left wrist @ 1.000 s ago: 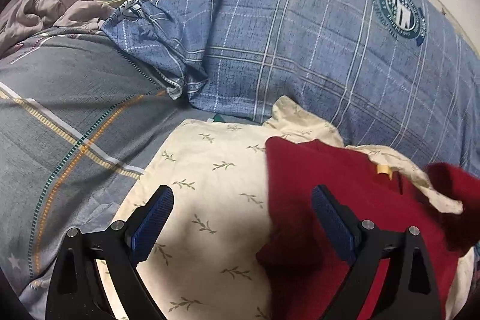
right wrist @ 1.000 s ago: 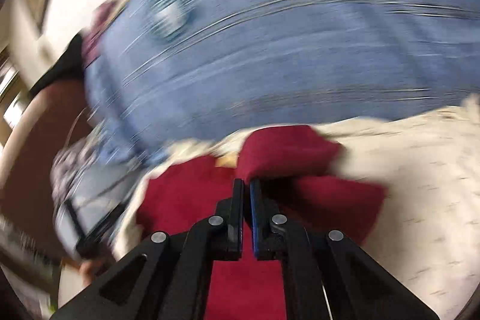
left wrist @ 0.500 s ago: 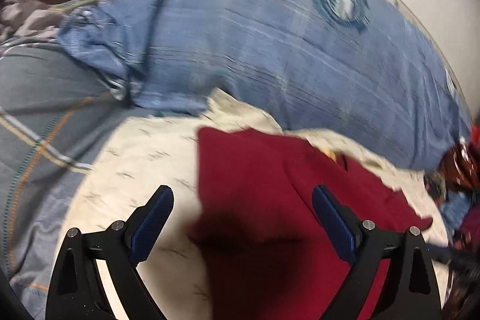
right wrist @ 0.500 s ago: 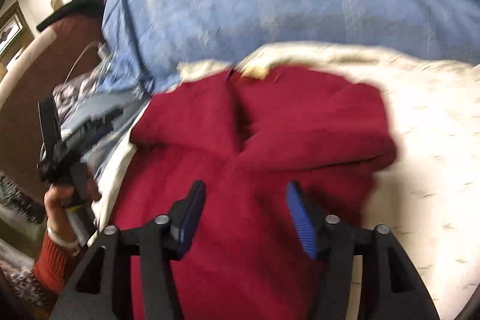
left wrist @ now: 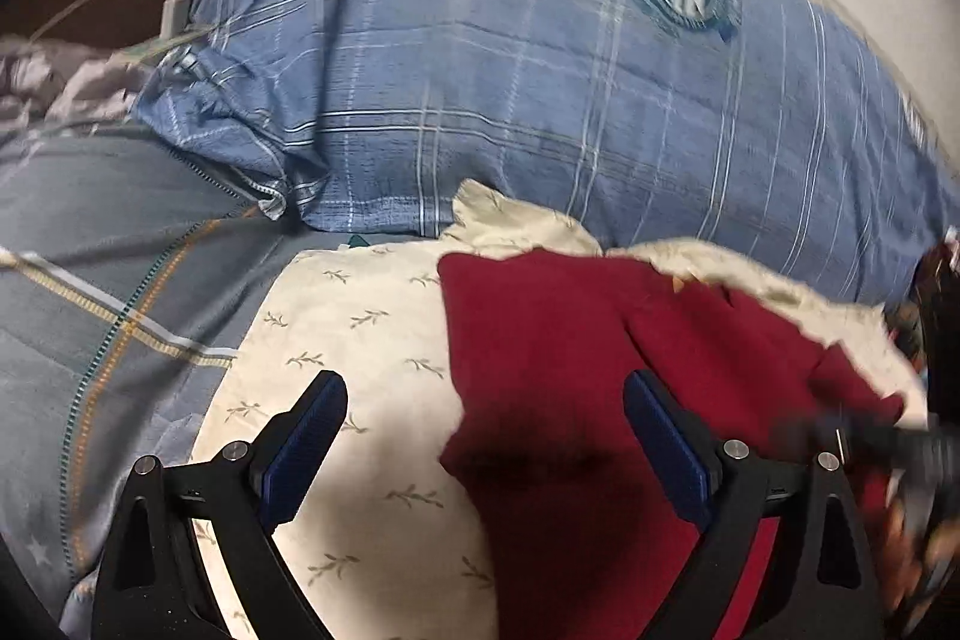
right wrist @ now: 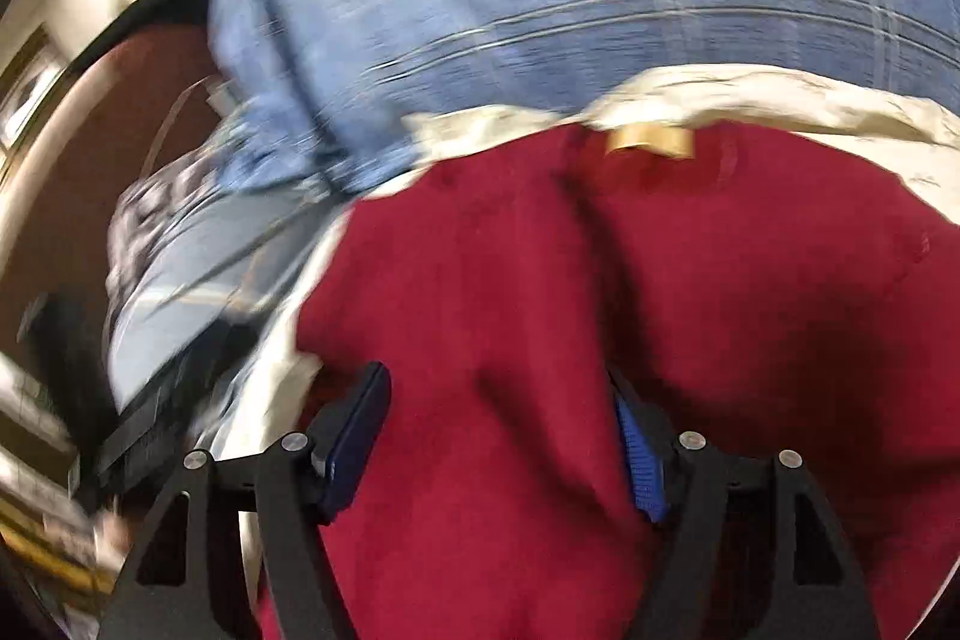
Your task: Fold small clothes
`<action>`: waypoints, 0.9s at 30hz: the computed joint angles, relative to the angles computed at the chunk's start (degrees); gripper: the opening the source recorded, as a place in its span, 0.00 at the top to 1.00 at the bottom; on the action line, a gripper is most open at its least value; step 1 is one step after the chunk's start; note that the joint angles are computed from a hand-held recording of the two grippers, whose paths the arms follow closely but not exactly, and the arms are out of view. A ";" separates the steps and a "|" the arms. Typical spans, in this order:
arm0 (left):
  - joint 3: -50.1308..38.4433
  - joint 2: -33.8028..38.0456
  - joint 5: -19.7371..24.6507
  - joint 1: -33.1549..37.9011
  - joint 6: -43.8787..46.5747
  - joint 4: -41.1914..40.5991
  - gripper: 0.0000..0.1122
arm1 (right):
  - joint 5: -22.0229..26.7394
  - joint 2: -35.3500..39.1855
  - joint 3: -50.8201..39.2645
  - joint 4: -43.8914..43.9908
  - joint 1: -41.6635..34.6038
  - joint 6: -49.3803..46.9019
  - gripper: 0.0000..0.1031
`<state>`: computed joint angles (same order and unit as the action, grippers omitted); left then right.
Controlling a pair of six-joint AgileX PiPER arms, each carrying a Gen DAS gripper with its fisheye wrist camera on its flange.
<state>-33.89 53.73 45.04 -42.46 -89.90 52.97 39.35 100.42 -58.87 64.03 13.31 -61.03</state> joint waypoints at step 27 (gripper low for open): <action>-3.53 3.70 16.55 -23.68 -3.41 -8.74 0.17 | -1.72 -26.87 30.98 0.62 -19.54 -10.85 0.28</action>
<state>-37.42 57.43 61.59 -66.14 -93.31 44.23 37.63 73.55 -27.90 64.65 -6.23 -71.88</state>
